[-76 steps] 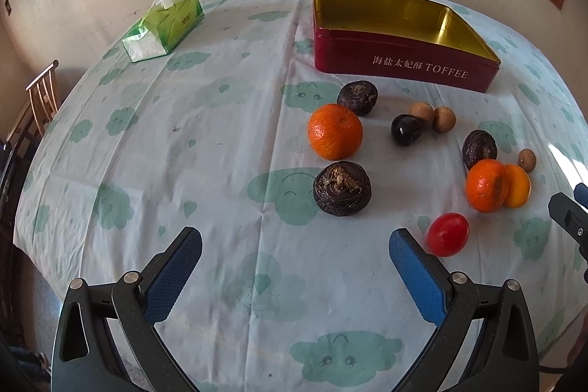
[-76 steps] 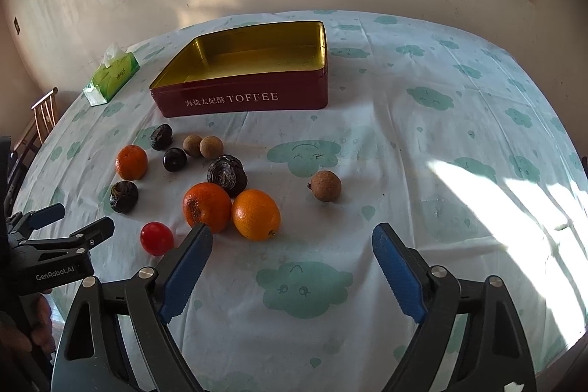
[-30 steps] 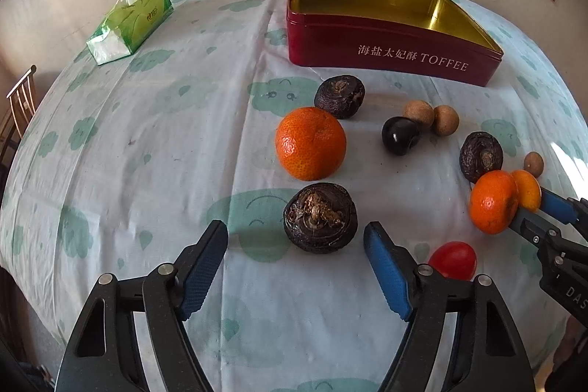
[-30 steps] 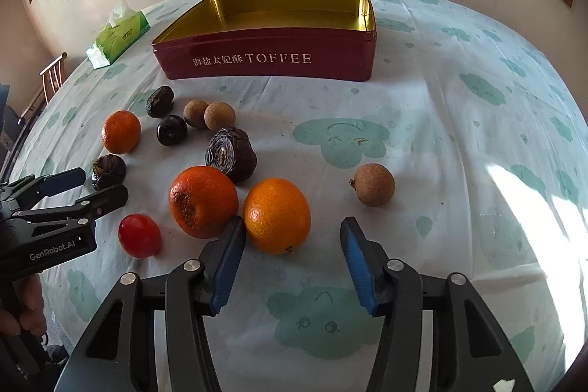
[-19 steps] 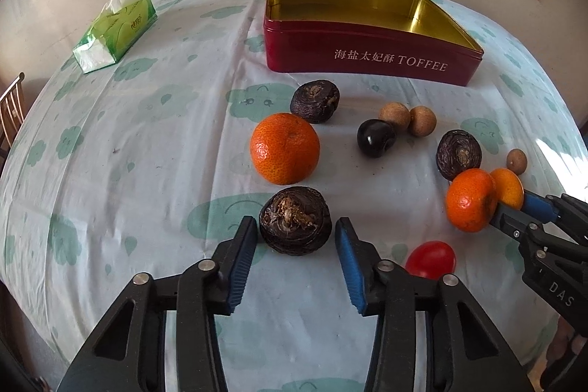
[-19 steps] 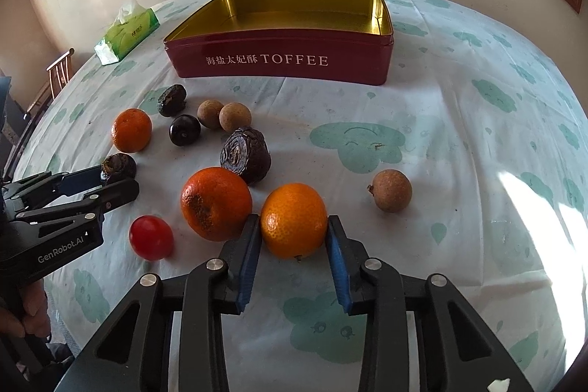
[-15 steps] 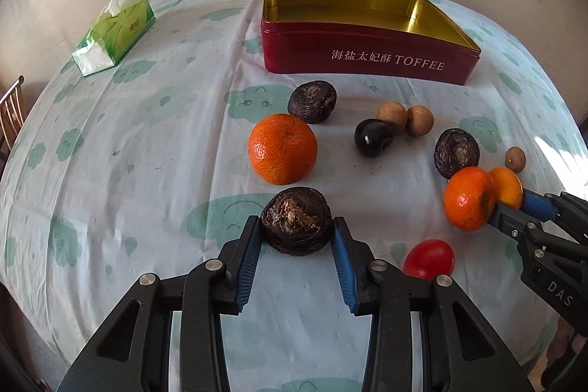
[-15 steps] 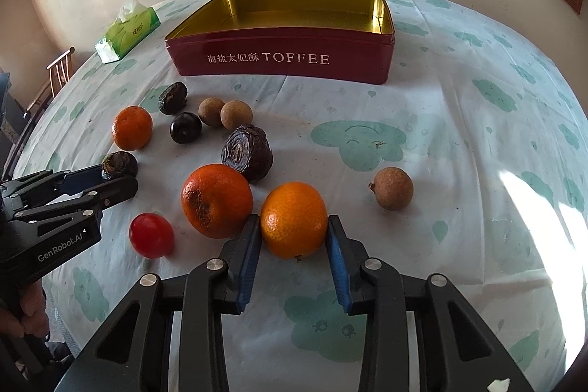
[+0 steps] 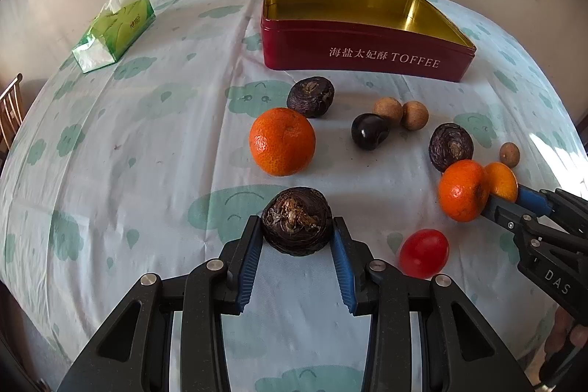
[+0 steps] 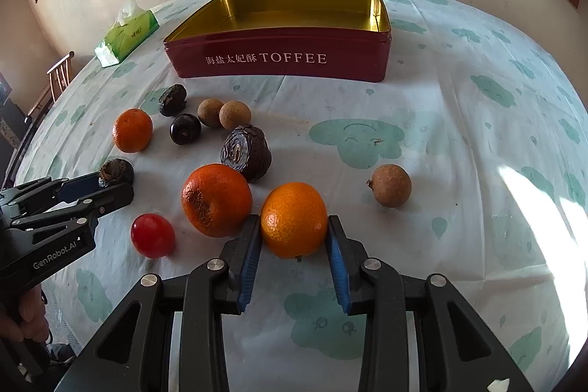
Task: Organize fruits
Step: 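Carry the mangosteen and orange in both tools over the TOFFEE tin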
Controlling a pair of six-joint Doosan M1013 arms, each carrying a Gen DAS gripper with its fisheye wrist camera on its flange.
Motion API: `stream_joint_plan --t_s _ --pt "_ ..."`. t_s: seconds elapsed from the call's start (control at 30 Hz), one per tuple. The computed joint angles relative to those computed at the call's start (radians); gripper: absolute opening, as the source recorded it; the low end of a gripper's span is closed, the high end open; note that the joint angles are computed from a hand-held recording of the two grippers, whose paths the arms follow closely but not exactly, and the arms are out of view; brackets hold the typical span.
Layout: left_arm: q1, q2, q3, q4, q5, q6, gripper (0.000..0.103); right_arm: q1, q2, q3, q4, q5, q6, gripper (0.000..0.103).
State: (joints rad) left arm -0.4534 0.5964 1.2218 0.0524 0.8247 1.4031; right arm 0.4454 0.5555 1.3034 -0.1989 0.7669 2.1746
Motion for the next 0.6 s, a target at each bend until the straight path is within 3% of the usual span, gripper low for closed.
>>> stream_joint_plan --t_s 0.6 --pt "-0.003 -0.017 -0.004 0.0 -0.02 0.002 0.039 0.0 -0.022 0.006 -0.049 0.011 0.035 0.032"
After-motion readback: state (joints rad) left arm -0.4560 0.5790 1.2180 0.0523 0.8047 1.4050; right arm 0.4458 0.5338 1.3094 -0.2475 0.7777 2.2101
